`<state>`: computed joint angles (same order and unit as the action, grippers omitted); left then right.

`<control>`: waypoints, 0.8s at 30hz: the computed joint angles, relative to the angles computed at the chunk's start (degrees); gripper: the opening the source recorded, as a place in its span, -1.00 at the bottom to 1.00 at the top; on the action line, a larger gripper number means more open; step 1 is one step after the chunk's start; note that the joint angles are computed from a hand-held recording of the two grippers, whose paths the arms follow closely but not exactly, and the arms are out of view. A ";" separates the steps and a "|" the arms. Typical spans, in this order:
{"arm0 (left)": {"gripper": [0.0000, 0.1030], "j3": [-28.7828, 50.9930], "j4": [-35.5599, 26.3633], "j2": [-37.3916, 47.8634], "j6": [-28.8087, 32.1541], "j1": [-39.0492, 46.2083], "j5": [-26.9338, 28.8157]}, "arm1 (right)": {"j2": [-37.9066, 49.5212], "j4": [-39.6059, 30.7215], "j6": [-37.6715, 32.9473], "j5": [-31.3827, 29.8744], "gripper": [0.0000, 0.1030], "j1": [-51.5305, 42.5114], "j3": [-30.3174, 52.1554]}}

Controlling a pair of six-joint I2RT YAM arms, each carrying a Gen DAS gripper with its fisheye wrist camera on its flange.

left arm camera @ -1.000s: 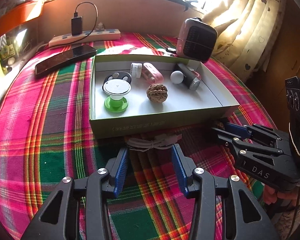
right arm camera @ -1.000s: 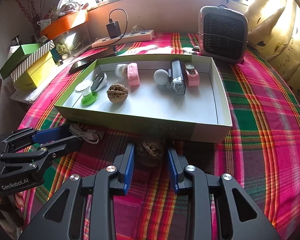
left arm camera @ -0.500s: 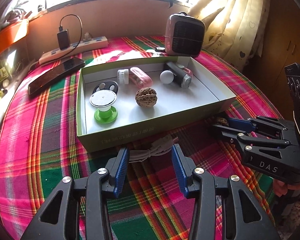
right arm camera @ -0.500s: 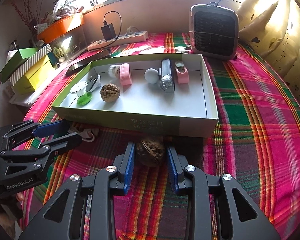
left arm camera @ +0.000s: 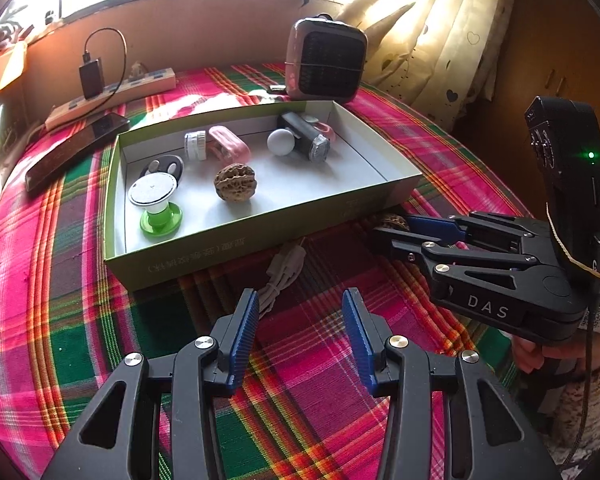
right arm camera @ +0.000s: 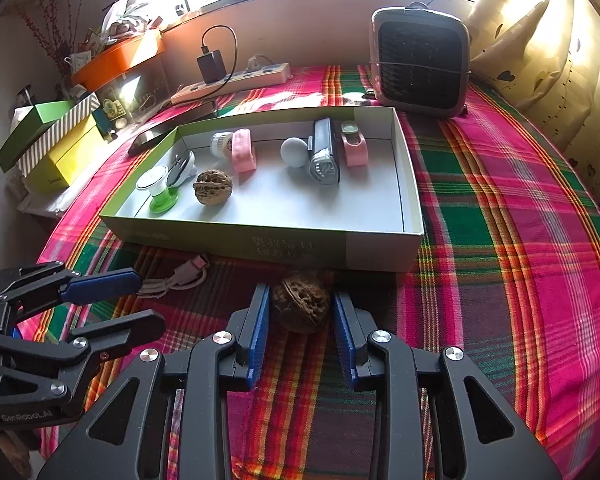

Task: Organize objects
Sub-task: 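Grasp the second walnut with the right tool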

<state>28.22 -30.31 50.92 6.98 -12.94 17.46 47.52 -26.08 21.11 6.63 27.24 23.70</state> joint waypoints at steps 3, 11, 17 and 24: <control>-0.19 1.07 0.65 1.52 -0.01 -1.98 -2.85 | -0.51 -0.23 -0.21 -0.31 -0.38 -0.46 -0.20; -0.19 2.41 3.51 6.34 -0.38 -5.12 -7.02 | -1.84 -0.64 -0.84 -1.37 -0.38 -1.91 -0.62; -0.24 2.12 5.11 8.31 -1.42 -5.91 -7.83 | -2.12 -0.60 -1.11 -2.11 -0.38 -2.35 -0.89; -0.44 1.85 6.86 9.34 -2.73 -7.44 -10.24 | -2.27 -0.60 -1.15 -3.02 -0.38 -2.87 -1.13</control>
<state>30.07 -23.45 60.26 4.25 -20.37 7.22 45.25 -26.67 19.96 3.61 24.36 22.57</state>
